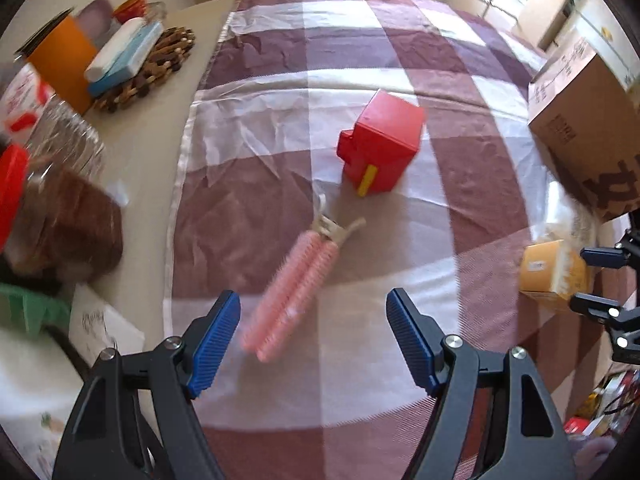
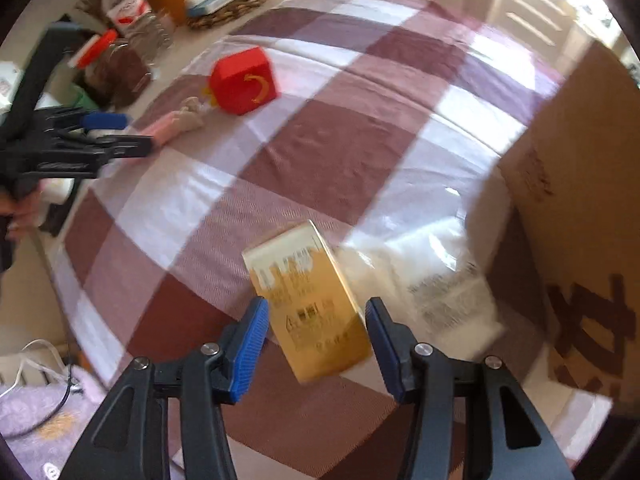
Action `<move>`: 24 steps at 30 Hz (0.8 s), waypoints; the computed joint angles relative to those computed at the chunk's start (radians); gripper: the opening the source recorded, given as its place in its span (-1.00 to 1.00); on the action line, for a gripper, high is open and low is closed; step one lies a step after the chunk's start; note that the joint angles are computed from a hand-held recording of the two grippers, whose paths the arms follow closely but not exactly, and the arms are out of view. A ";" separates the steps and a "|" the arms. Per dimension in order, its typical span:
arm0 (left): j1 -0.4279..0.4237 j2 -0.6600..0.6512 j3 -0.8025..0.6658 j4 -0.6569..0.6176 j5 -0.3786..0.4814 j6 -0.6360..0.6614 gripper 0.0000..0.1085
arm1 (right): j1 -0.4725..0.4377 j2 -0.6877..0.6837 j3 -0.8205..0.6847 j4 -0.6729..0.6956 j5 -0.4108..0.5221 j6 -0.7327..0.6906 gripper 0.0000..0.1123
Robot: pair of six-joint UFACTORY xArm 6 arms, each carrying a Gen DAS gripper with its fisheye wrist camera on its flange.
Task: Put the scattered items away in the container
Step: 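Grasp the pink hair roller clip with the left tool while the right tool grasps the yellow Butter Bear box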
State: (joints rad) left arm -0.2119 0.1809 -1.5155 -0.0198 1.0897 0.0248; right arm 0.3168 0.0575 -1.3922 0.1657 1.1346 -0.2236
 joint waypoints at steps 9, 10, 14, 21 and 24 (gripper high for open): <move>0.008 0.100 -0.060 -0.040 0.009 0.071 0.42 | 0.018 0.054 -0.039 0.015 0.025 0.005 -0.07; 0.008 0.102 -0.061 -0.040 0.008 0.074 0.42 | 0.023 0.055 -0.036 0.002 0.020 0.013 -0.07; 0.000 0.094 -0.040 -0.016 -0.028 0.078 0.40 | 0.026 0.057 -0.016 0.011 -0.003 0.051 -0.07; 0.005 0.051 0.024 -0.018 -0.091 0.080 -0.08 | 0.029 0.052 0.004 0.021 -0.010 0.106 -0.09; 0.016 0.039 0.036 -0.021 -0.099 0.063 -0.35 | 0.031 0.047 0.013 0.021 -0.011 0.131 -0.11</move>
